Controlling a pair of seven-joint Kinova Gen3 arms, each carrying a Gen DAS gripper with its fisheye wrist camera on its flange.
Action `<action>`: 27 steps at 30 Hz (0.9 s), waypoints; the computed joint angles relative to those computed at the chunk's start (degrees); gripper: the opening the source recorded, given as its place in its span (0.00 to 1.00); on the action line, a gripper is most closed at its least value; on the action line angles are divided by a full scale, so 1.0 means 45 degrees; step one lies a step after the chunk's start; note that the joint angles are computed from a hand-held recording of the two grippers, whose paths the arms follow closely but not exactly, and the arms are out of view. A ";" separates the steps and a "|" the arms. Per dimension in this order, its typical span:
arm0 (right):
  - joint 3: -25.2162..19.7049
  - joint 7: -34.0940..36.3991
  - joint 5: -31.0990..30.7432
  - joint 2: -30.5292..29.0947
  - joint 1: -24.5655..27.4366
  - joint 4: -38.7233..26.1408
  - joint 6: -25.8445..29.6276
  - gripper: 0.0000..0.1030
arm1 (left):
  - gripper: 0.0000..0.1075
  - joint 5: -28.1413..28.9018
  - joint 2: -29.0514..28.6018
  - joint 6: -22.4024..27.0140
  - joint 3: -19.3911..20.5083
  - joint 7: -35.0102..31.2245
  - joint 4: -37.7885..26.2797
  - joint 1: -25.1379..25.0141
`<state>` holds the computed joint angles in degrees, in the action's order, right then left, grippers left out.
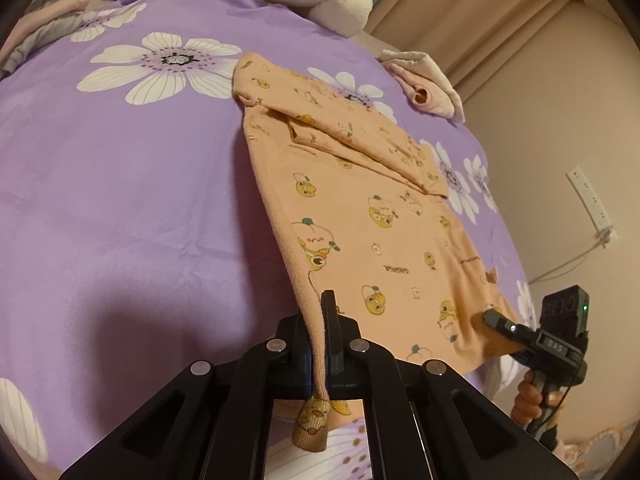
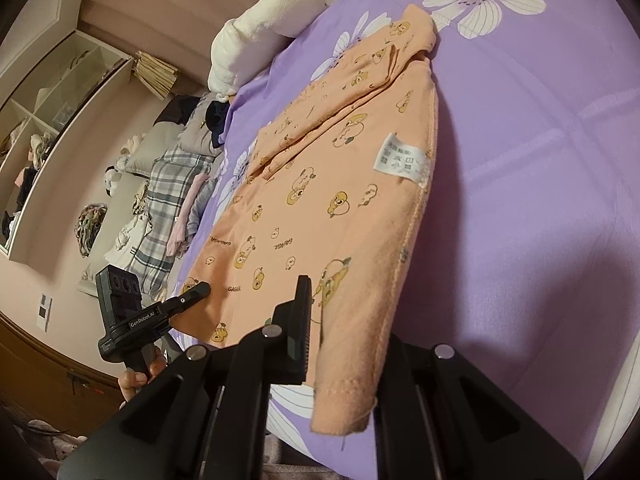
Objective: Fold small clothes
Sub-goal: 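Lift the hem with both grippers and fold it toward the collar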
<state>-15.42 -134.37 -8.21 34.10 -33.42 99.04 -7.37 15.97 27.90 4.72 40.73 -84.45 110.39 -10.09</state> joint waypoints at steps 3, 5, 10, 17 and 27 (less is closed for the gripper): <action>-0.0162 0.0008 0.0119 -0.0020 0.0119 0.0108 -0.0267 0.09 | 0.01 -0.0016 0.0119 -0.0151 0.0416 -0.0030 0.0044 -0.0351; -0.0318 -0.0014 0.0227 -0.0021 0.0232 0.0186 -0.0526 0.09 | 0.01 -0.0093 0.0165 -0.0278 0.0607 0.0006 0.0069 -0.0479; -0.0431 -0.0099 0.0439 -0.0011 0.0321 0.0167 -0.0817 0.08 | 0.01 -0.0460 0.0231 -0.0565 0.0967 0.0257 0.0101 -0.0802; -0.0655 -0.0289 0.0798 0.0038 0.0523 0.0201 -0.1311 0.08 | 0.01 -0.0965 0.0257 -0.0670 0.1224 0.0711 0.0012 -0.1024; -0.0820 -0.0410 0.1401 0.0042 0.0747 0.0035 -0.1713 0.08 | 0.01 -0.1264 -0.0053 -0.0468 0.0759 0.1047 -0.0332 -0.0586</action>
